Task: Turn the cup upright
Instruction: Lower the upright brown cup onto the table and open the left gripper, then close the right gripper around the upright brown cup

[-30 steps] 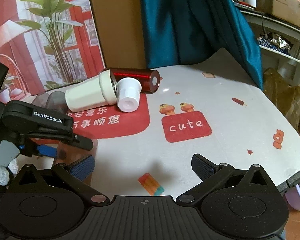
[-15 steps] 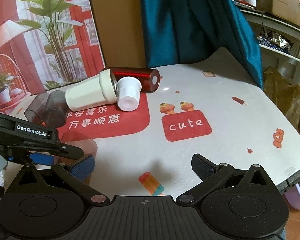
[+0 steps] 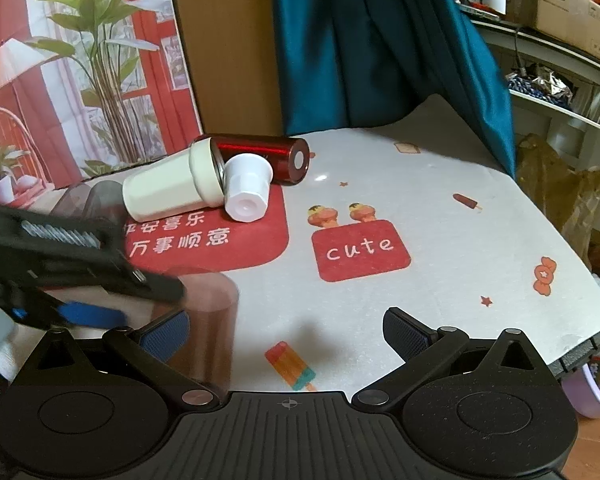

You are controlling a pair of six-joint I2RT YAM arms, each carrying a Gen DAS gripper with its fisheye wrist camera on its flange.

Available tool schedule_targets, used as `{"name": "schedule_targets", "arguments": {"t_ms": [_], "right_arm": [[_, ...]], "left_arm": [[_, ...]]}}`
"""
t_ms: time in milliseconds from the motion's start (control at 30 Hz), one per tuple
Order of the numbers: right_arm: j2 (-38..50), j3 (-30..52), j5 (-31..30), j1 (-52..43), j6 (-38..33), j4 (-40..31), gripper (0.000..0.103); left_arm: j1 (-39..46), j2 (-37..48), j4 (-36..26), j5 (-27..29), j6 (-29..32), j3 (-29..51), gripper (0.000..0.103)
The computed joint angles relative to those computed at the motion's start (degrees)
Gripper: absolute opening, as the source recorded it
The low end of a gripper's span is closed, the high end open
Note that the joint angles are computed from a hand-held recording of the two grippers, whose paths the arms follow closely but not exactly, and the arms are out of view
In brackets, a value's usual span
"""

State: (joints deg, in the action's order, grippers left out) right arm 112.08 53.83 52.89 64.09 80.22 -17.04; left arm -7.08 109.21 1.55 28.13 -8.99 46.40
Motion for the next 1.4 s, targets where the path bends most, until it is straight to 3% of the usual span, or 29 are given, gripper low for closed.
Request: {"name": "schedule_targets", "arguments": {"t_ms": [133, 233, 400, 533, 700, 767, 900, 1067, 1200, 1400], "right_arm": [[-0.4, -0.3, -1.7, -0.7, -2.9, 2.4, 0.103], [-0.8, -0.8, -4.1, -2.3, -5.9, 4.7, 0.103], [0.5, 1.0, -8.9, -5.8, -13.7, 8.2, 0.103], [3.2, 4.9, -12.3, -8.7, -21.2, 10.6, 0.103], [7.3, 11.2, -19.3, -12.8, -25.1, 10.0, 0.103], [8.7, 13.5, -21.7, -14.1, -25.4, 8.9, 0.102], [11.5, 17.1, -23.7, -15.1, -25.2, 5.7, 0.1], [11.8, 17.5, -25.3, -15.9, -24.1, 4.0, 0.091], [11.0, 15.9, -27.3, -16.2, -23.4, 5.1, 0.077], [10.7, 14.1, -28.6, -16.7, -22.4, 7.5, 0.076]], "left_arm": [[3.7, -7.8, 1.6, -3.0, 1.8, -4.9, 0.083], [5.1, -14.3, 6.0, -10.2, 3.6, -10.5, 0.094], [8.4, -23.3, 12.3, -21.6, 9.4, -19.5, 0.1], [13.5, -24.3, 12.9, -24.4, 11.8, -21.4, 0.101], [16.1, -24.3, 19.9, -31.8, 10.6, -25.8, 0.101], [17.4, -24.5, 19.9, -31.0, 9.3, -25.9, 0.103], [20.1, -23.7, 16.9, -23.7, 9.8, -25.0, 0.103], [20.5, -21.0, 17.6, -23.6, 11.2, -24.3, 0.103], [22.1, -19.8, 20.3, -23.1, 10.6, -25.6, 0.103], [22.4, -22.3, 20.6, -22.7, 10.0, -28.0, 0.103]]}}
